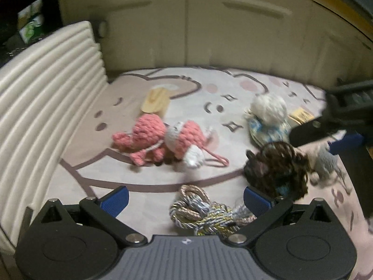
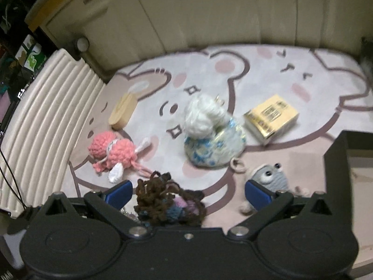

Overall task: Organize objects
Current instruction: 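Move left tool toward the rope bundle while right tool approaches the brown-blue crochet ball, then close left gripper on the silver-gold rope while right gripper grasps the brown-blue crochet ball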

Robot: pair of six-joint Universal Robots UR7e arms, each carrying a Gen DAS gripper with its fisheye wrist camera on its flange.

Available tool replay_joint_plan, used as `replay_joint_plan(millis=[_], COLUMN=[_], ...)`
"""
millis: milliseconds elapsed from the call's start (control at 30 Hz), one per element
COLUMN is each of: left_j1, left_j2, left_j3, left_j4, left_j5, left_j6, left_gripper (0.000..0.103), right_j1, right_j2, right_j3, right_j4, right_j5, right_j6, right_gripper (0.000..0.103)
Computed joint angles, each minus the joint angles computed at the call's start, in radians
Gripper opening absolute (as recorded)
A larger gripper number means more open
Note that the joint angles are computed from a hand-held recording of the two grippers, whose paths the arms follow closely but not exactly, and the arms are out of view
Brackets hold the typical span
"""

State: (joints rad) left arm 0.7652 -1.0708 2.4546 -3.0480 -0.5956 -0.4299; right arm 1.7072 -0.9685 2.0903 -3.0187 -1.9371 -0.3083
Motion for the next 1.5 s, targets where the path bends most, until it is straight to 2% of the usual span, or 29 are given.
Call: replay_joint_plan(millis=[167,300,500,633,767,833,933,1033,1133,1233,1333,1367,1500], left_j1=[0.019,0.034,0.062,0.074,0.116,0.12,0.114,0.118,0.127,0.123,0.121,0.124,0.13], left_j2=[0.046,0.073,0.064,0.06,0.013,0.013,0.025,0.025,0.02,0.03,0.036,0.034,0.012], left_j3=[0.0,0.0,-0.011,-0.034,-0.048,-0.045,-0.046,-0.069,-0.095,-0.112,-0.114,-0.12,-0.127], left_j4=[-0.072,-0.154,-0.173,-0.081,-0.016,-0.035,-0.051,0.005,0.096,0.158,0.153,0.171,0.201], left_j5=[-0.038,-0.069,-0.176,-0.157,-0.218,-0.225,-0.219,-0.231,-0.256,-0.243,-0.227,-0.225,-0.236], left_j6=[0.162,0.271,0.403,0.321,0.195,0.21,0.301,0.356,0.342,0.315,0.284,0.265,0.214], left_gripper=[0.103,0.103,0.103,0.103,0.103,0.103,0.103,0.103,0.103,0.103,0.094,0.087,0.083], right_j1=[-0.002,-0.008,-0.01,-0.004,-0.005,-0.003,-0.007,-0.009,-0.006,-0.002,0.003,0.003,0.003], right_j2=[0.03,0.045,0.057,0.072,0.085,0.095,0.107,0.113,0.118,0.123,0.121,0.116,0.094], right_j3=[-0.051,-0.069,-0.096,-0.106,-0.116,-0.126,-0.134,-0.139,-0.149,-0.162,-0.162,-0.159,-0.145], right_j4=[0.139,0.189,0.257,0.283,0.298,0.31,0.316,0.332,0.36,0.406,0.42,0.419,0.416], right_j5=[-0.03,-0.024,-0.001,-0.015,-0.042,-0.057,-0.063,-0.06,-0.069,-0.079,-0.084,-0.084,-0.08], right_j6=[0.052,0.066,0.08,0.07,0.08,0.089,0.092,0.093,0.097,0.108,0.095,0.09,0.076], right_gripper=[0.103,0.103,0.103,0.103,0.103,0.101,0.096,0.088,0.079,0.069,0.062,0.06,0.055])
